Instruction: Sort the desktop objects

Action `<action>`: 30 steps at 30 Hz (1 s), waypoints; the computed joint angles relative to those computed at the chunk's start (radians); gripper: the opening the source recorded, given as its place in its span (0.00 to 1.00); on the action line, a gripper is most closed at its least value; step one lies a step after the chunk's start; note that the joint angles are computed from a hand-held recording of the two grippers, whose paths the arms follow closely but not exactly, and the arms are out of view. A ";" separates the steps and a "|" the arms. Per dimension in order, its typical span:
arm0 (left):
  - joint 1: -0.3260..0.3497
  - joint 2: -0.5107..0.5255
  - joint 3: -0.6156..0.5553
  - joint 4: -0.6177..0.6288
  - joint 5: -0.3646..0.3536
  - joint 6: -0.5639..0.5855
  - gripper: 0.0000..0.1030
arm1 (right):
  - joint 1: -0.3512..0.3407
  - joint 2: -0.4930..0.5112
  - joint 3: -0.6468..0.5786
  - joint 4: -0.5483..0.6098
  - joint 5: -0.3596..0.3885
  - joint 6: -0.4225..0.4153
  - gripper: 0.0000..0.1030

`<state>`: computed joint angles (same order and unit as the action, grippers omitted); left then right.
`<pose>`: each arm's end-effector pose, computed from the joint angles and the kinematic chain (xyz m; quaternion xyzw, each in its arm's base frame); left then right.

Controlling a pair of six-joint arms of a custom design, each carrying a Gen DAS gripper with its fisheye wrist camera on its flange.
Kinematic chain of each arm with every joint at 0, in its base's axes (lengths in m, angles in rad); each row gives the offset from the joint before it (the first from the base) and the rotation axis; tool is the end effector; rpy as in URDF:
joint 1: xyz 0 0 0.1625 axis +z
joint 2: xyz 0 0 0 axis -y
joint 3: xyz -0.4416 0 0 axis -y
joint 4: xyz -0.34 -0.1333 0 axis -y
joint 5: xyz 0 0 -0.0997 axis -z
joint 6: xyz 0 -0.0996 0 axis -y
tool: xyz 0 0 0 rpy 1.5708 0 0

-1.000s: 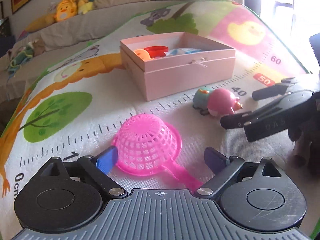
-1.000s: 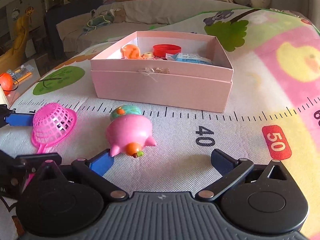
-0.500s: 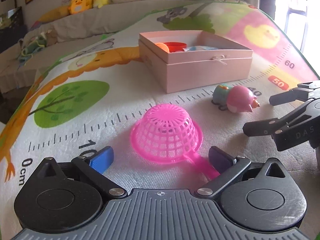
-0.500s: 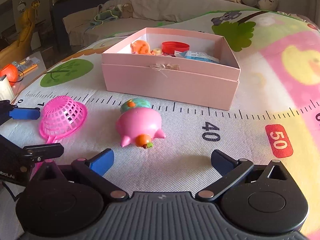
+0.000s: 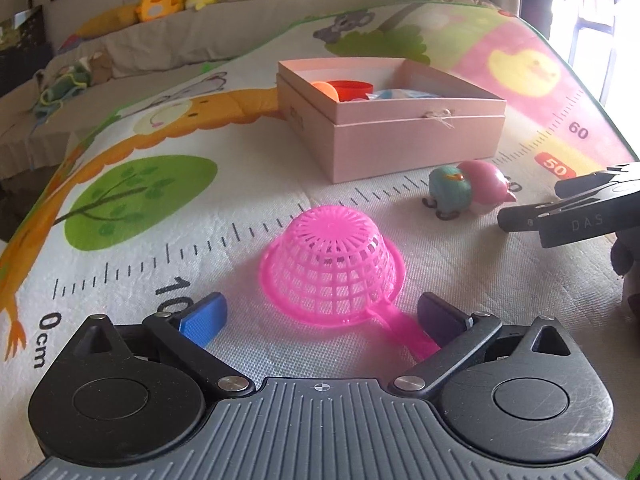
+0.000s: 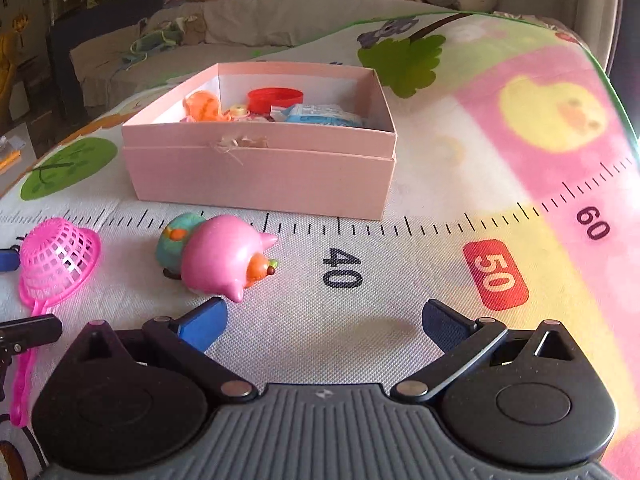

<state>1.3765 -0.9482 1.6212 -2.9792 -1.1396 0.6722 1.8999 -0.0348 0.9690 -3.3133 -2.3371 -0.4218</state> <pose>0.0446 -0.6794 0.3091 0.3129 0.8596 -0.2939 0.2771 0.3078 -0.7024 -0.0730 0.1759 -0.8473 0.3484 0.3603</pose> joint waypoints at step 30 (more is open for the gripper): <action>-0.020 0.042 -0.079 0.015 0.017 0.003 0.99 | -0.006 -0.030 0.035 0.035 0.037 0.004 1.00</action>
